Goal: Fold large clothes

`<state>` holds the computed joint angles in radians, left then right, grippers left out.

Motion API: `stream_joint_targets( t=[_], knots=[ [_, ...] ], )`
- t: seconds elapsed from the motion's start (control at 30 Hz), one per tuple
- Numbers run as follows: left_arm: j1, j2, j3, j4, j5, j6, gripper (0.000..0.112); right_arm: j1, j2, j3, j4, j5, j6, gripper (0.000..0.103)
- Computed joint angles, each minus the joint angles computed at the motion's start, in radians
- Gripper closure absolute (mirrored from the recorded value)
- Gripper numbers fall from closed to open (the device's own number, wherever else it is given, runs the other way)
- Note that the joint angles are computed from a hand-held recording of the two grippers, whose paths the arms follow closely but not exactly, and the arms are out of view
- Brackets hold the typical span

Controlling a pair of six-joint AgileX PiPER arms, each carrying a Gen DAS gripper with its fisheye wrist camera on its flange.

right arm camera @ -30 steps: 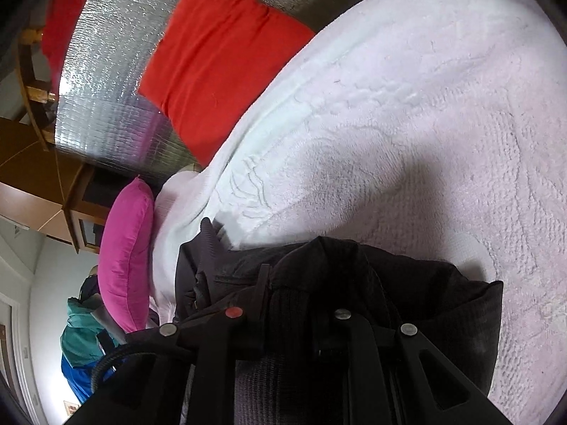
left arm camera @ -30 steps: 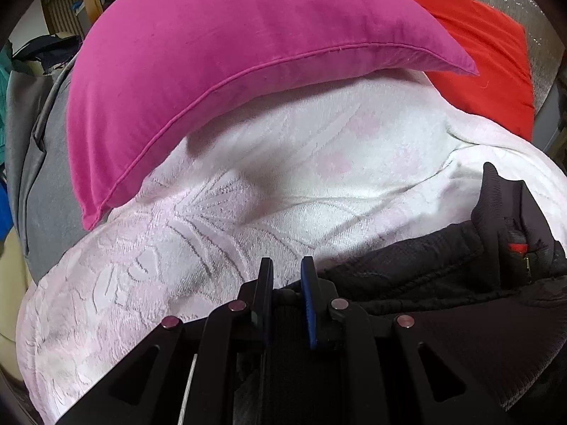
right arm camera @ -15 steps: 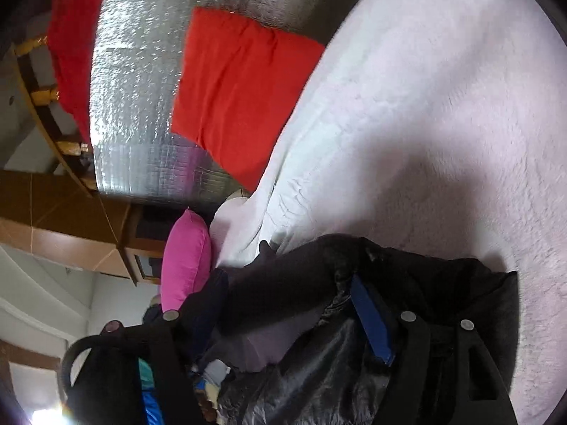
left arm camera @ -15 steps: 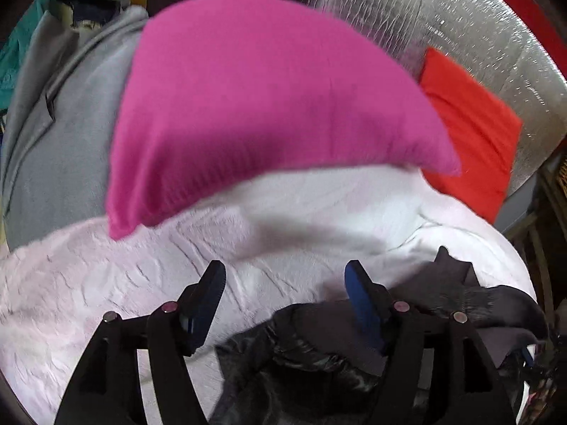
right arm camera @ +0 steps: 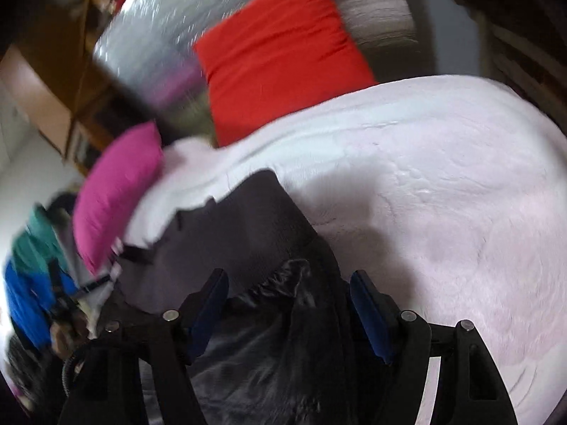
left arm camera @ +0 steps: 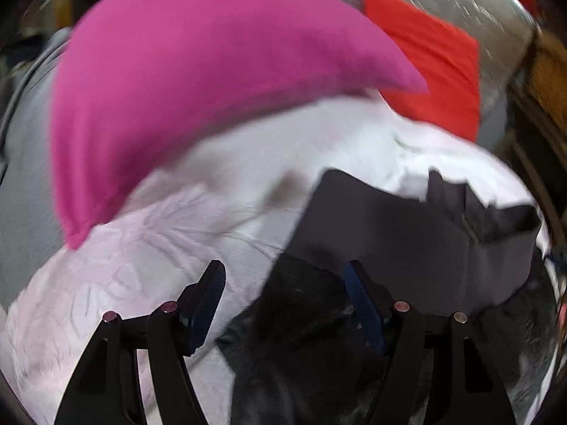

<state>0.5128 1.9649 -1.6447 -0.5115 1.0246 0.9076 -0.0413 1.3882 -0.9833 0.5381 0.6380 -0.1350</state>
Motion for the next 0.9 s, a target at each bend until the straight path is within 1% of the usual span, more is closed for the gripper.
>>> stream_joint_targets(
  t=[0.07, 0.17, 0.23, 0.27, 0.3, 0.33, 0.37, 0.4, 0.47, 0.6, 0.7, 0.73, 0.83, 0.9],
  knots=[
    [-0.031, 0.009, 0.004, 0.021, -0.011, -0.012, 0.042, 0.008, 0.033, -0.023, -0.034, -0.01, 0.001, 0.029],
    [-0.062, 0.007, 0.019, 0.028, -0.042, -0.014, 0.042, 0.023, 0.105, -0.096, -0.075, 0.008, 0.021, 0.029],
    [-0.087, 0.003, 0.039, 0.043, -0.078, -0.015, 0.042, 0.054, 0.147, -0.134, -0.12, 0.004, 0.039, 0.029],
    [-0.102, 0.003, 0.048, 0.059, -0.103, -0.023, 0.054, 0.066, 0.165, -0.149, -0.14, 0.009, 0.044, 0.032],
    [-0.116, 0.001, 0.06, 0.083, -0.128, -0.038, 0.061, 0.086, 0.182, -0.166, -0.191, 0.016, 0.087, 0.042],
    [-0.142, -0.003, 0.082, 0.146, -0.185, -0.09, 0.074, 0.103, 0.2, -0.183, -0.252, 0.027, 0.14, 0.05],
    [-0.157, 0.002, 0.086, 0.19, -0.212, -0.129, 0.082, 0.112, 0.209, -0.195, -0.292, 0.044, 0.178, 0.071],
    [-0.157, 0.009, 0.08, 0.199, -0.218, -0.136, 0.084, 0.115, 0.205, -0.194, -0.31, 0.044, 0.196, 0.081],
    [-0.157, -0.005, 0.09, 0.198, -0.239, -0.146, 0.09, 0.129, 0.168, -0.179, -0.37, 0.025, 0.25, 0.084],
    [-0.132, -0.073, 0.136, 0.122, -0.28, -0.073, 0.091, 0.15, 0.06, -0.156, -0.524, -0.001, 0.393, 0.086],
    [-0.15, -0.082, 0.146, 0.126, -0.327, -0.1, 0.092, 0.149, 0.038, -0.147, -0.626, -0.02, 0.497, 0.087],
    [-0.16, -0.071, 0.144, 0.15, -0.342, -0.12, 0.092, 0.146, 0.045, -0.145, -0.643, -0.024, 0.521, 0.087],
    [-0.222, -0.026, 0.155, 0.294, -0.401, -0.254, 0.092, 0.167, 0.101, -0.138, -0.759, -0.02, 0.633, 0.087],
    [-0.233, 0.001, 0.149, 0.347, -0.409, -0.319, 0.091, 0.153, 0.135, -0.127, -0.755, -0.032, 0.65, 0.089]
  ],
)
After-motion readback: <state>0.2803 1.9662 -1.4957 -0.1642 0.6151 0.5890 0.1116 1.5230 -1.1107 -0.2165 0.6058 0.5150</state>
